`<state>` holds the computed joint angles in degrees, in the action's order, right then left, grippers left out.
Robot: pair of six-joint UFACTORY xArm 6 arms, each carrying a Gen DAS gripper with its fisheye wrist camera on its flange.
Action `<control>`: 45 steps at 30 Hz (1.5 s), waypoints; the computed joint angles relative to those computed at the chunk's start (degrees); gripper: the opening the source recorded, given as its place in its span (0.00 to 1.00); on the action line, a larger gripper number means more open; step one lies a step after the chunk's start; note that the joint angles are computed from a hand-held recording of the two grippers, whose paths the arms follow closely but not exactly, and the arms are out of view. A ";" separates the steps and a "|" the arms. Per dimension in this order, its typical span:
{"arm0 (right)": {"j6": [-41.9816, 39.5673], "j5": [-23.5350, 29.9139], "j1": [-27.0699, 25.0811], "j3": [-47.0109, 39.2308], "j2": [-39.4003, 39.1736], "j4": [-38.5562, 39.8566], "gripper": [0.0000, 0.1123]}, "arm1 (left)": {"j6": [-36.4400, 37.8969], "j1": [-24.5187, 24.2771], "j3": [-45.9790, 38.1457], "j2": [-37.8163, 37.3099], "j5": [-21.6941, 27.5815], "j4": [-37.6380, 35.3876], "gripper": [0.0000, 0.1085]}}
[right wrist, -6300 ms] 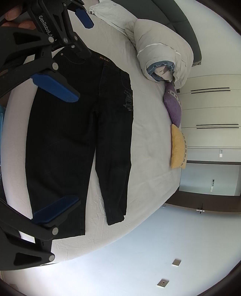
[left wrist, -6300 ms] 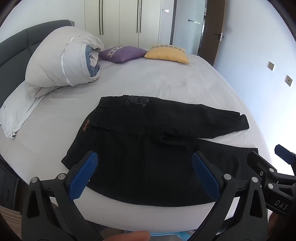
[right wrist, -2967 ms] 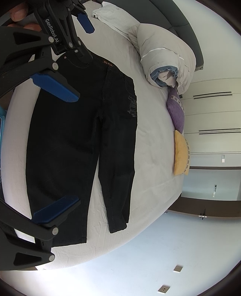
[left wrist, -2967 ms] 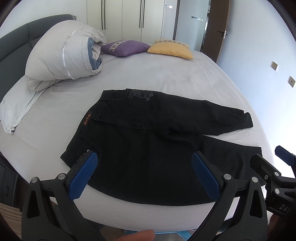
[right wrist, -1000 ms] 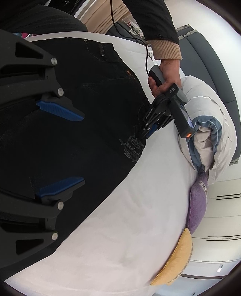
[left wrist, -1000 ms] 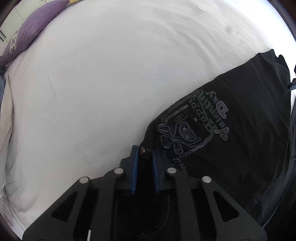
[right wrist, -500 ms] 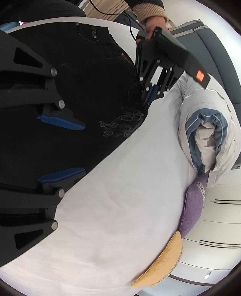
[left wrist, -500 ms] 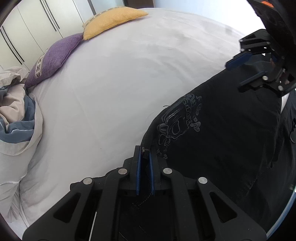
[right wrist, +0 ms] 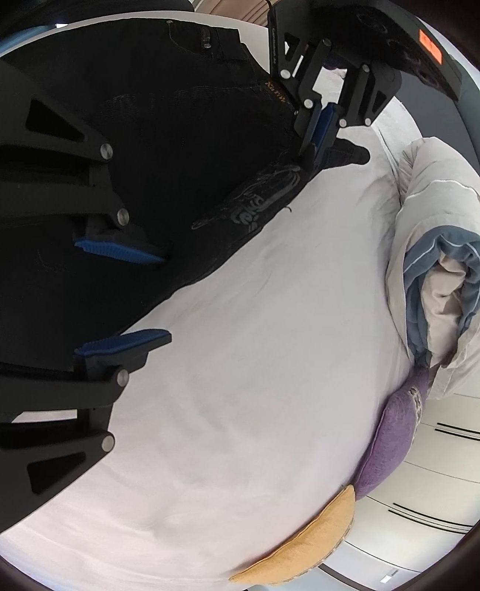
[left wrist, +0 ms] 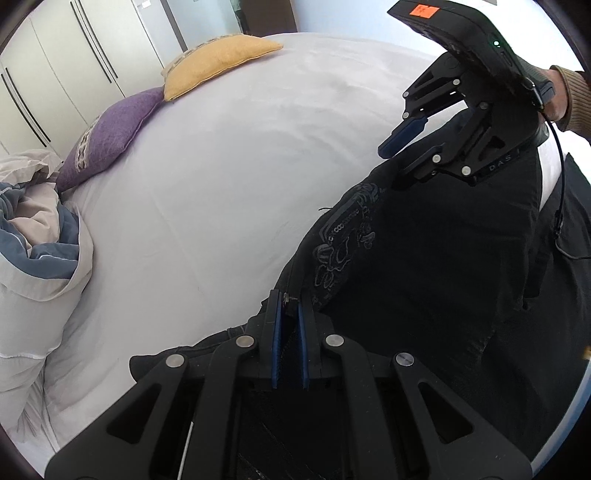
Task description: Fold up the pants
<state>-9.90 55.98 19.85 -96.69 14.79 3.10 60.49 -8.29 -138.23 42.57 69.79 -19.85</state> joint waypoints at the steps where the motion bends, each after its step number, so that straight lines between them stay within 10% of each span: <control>1: 0.13 0.60 -0.06 -0.73 0.54 -0.07 0.29 | 0.34 -0.01 1.96 -1.04 -1.19 -0.29 0.06; 12: -1.57 1.77 0.66 -2.36 1.52 1.43 0.05 | 0.65 0.42 5.71 -3.10 -2.48 -0.66 0.06; 45: -3.86 2.63 15.65 11.12 -9.72 -17.19 0.03 | 16.15 6.28 53.49 -36.97 -10.44 -4.92 0.06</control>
<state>-13.75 58.61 35.50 -85.57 5.07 -14.09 76.64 -2.01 -84.74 5.60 59.35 -24.77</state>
